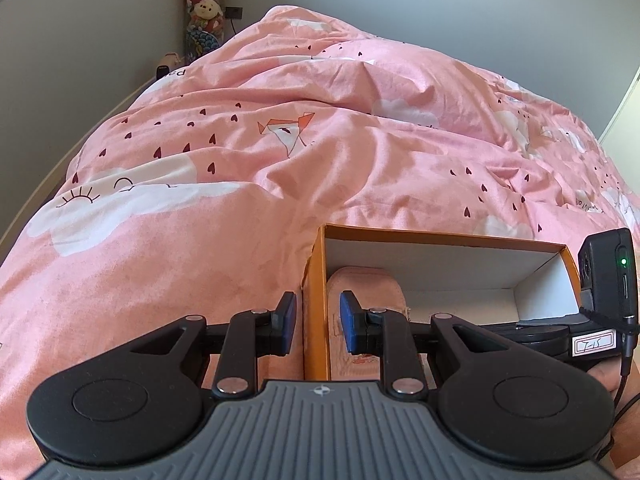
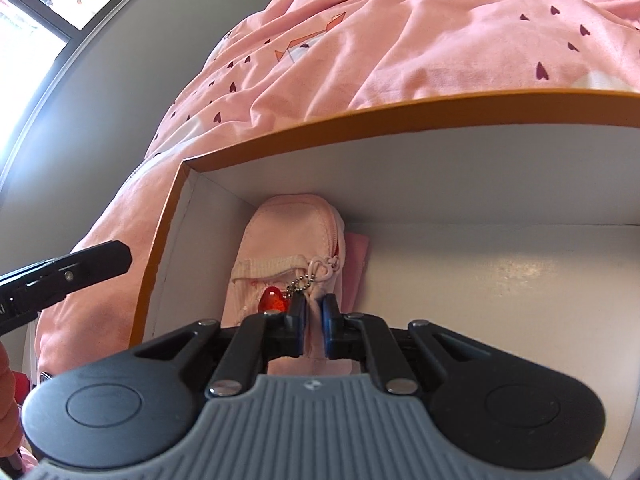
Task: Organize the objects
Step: 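Open the left gripper on the card holder while the right releases the pouch, then grasp the white striped plush with the left gripper while the right grasps the dog plush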
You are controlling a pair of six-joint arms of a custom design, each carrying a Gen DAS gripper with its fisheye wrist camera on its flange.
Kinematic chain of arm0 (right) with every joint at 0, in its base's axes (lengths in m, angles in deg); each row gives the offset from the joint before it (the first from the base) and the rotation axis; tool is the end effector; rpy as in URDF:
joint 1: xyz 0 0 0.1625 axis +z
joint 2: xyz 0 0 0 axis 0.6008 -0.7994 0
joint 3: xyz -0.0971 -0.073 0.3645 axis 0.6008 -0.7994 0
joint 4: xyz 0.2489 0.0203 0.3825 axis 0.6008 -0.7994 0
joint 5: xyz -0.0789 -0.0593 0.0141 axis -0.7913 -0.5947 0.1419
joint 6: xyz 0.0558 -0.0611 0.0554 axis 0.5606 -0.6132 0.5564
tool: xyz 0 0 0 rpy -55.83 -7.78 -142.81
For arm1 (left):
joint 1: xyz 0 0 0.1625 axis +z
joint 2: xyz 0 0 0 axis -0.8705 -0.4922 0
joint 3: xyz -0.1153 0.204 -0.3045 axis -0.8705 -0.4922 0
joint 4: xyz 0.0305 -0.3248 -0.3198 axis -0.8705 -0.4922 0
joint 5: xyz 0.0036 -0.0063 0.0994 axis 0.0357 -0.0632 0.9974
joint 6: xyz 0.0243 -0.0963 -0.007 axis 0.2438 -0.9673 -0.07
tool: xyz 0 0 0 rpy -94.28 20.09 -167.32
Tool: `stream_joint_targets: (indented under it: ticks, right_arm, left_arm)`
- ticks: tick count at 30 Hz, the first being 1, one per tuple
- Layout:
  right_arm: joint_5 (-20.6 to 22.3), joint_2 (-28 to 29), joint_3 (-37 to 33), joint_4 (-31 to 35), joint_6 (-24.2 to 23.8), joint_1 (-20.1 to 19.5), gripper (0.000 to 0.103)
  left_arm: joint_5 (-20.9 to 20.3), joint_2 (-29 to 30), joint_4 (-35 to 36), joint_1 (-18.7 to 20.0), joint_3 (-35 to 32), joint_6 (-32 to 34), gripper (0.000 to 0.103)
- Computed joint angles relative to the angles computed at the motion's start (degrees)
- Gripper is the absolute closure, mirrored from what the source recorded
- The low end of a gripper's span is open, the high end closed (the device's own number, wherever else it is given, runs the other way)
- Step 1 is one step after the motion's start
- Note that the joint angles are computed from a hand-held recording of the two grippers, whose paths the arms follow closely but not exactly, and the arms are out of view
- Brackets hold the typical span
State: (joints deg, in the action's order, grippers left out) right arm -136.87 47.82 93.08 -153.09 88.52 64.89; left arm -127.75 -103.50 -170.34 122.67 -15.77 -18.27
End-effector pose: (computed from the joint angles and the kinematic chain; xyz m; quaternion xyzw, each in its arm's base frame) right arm 0.2902 -0.8425 0.0971 0.0900 -0.9743 0.1850 0.0915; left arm -0.1979 -0.7880 0.3254 0.1836 0.9121 -0.2575 0.2608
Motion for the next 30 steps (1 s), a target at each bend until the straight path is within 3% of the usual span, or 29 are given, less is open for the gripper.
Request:
stream_joint_targets:
  ticks: [7, 9, 15, 22, 30]
  right_arm:
    - [-1.0, 1.9, -2.5, 1.4, 1.0, 0.5, 0.09]
    - [-1.1, 1.3, -1.8, 0.9, 1.4, 0.5, 0.081]
    - [-2.6, -2.1, 2.7, -3.2, -0.1, 1.8, 0.072]
    - [-4.6, -11.8, 17.1, -13.5, -3.9, 4.3, 0.07]
    - [-9.0, -25.5, 38.3, -27.2, -5.5, 7.5, 0.07]
  left_arm:
    - [-0.3, -0.4, -0.1, -0.1, 0.7, 0.4, 0.076]
    - [-0.4, -0.9, -0.7, -0.3, 1.5, 0.8, 0.076]
    - [-1.0, -4.2, -4.3, -2.1, 5.9, 2.2, 0.076]
    - [-3.7, -11.2, -8.2, -5.3, 14.6, 3.8, 0.076]
    - [-10.4, -18.4, -2.6, -6.9, 22.9, 0.5, 0.076]
